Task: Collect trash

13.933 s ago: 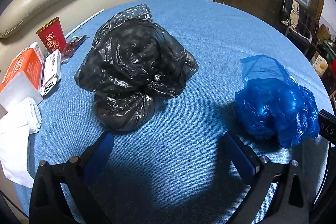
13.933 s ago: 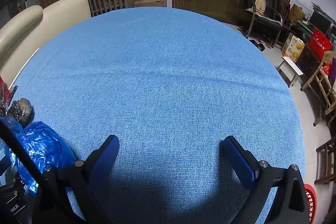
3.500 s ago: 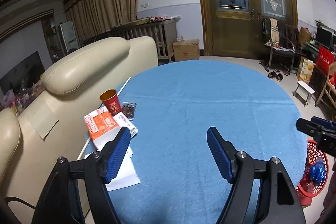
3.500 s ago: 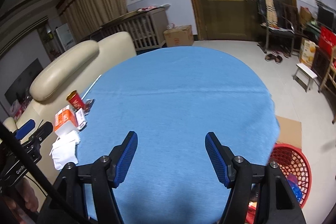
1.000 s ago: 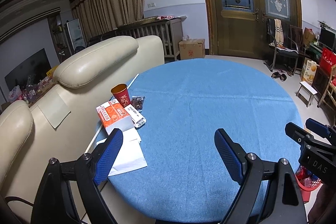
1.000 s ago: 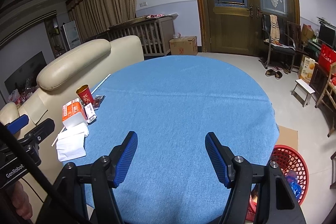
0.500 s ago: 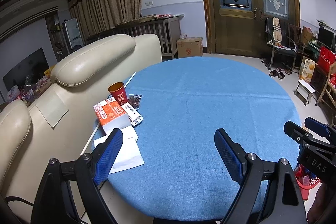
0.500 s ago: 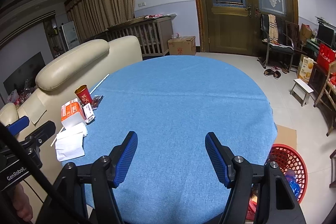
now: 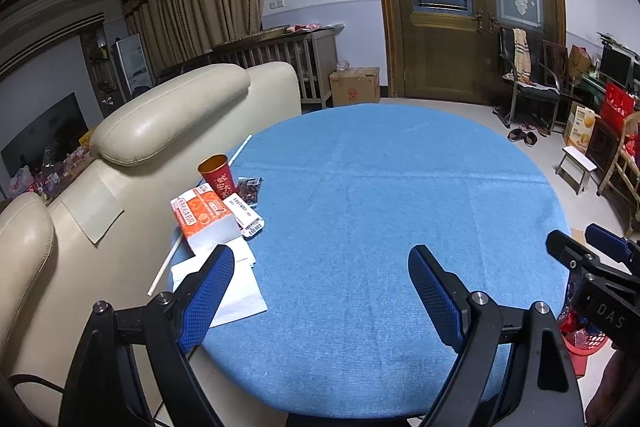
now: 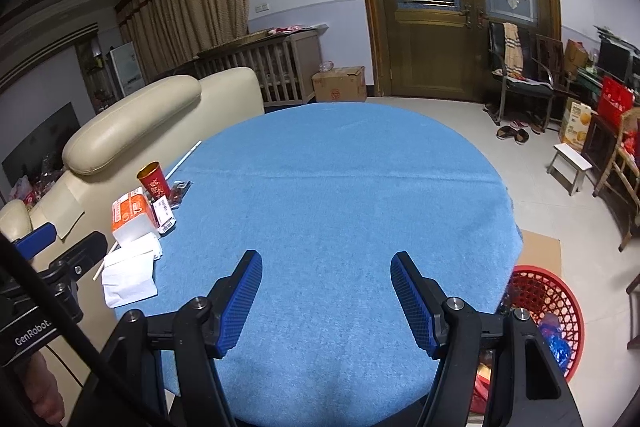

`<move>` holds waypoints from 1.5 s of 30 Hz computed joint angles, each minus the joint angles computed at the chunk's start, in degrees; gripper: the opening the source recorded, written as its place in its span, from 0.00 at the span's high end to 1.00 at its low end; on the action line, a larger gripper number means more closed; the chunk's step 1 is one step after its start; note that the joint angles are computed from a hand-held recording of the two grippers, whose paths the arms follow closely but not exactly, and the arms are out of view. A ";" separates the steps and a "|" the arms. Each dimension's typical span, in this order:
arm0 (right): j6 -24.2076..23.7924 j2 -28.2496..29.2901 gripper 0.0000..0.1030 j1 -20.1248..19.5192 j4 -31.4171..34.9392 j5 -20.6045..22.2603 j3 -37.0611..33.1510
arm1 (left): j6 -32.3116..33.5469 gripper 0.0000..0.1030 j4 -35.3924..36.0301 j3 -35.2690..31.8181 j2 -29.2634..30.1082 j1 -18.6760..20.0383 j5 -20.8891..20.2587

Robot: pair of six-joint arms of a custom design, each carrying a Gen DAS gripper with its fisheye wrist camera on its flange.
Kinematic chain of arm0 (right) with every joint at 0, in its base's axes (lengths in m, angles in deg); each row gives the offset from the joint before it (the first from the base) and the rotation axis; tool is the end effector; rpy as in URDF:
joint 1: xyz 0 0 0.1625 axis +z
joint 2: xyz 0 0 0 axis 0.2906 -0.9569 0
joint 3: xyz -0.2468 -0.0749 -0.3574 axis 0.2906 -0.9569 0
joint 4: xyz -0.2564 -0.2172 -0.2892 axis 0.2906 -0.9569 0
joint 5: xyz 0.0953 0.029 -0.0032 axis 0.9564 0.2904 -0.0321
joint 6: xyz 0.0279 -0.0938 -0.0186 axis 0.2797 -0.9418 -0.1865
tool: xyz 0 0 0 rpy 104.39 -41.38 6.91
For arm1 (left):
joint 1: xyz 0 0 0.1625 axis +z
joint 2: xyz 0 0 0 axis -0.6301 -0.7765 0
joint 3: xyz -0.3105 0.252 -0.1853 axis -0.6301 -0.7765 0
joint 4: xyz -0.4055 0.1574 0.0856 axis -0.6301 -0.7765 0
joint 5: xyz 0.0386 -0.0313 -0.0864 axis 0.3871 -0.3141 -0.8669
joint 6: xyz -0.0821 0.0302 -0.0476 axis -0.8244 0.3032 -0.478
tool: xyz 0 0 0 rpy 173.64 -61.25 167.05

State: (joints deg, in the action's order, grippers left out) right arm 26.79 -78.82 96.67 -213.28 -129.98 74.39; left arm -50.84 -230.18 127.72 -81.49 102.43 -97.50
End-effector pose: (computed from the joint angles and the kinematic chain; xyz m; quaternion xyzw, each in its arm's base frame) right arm 0.4224 -0.7570 0.0782 0.2514 -0.8794 0.3364 0.2243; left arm -0.1002 -0.7001 0.3627 0.0590 0.7652 -0.4456 0.4609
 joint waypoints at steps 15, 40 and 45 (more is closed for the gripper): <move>-0.58 -5.66 0.32 -0.30 -5.81 -6.34 7.82 | -0.86 0.14 3.06 0.37 1.26 -1.92 -2.17; 1.88 -8.77 0.32 -1.26 -6.81 -9.48 11.23 | -2.80 0.14 7.78 0.47 2.32 -2.56 -4.94; 1.84 -8.44 0.32 -1.10 -6.37 -9.61 10.71 | -2.92 0.14 7.94 0.41 2.24 -2.36 -5.24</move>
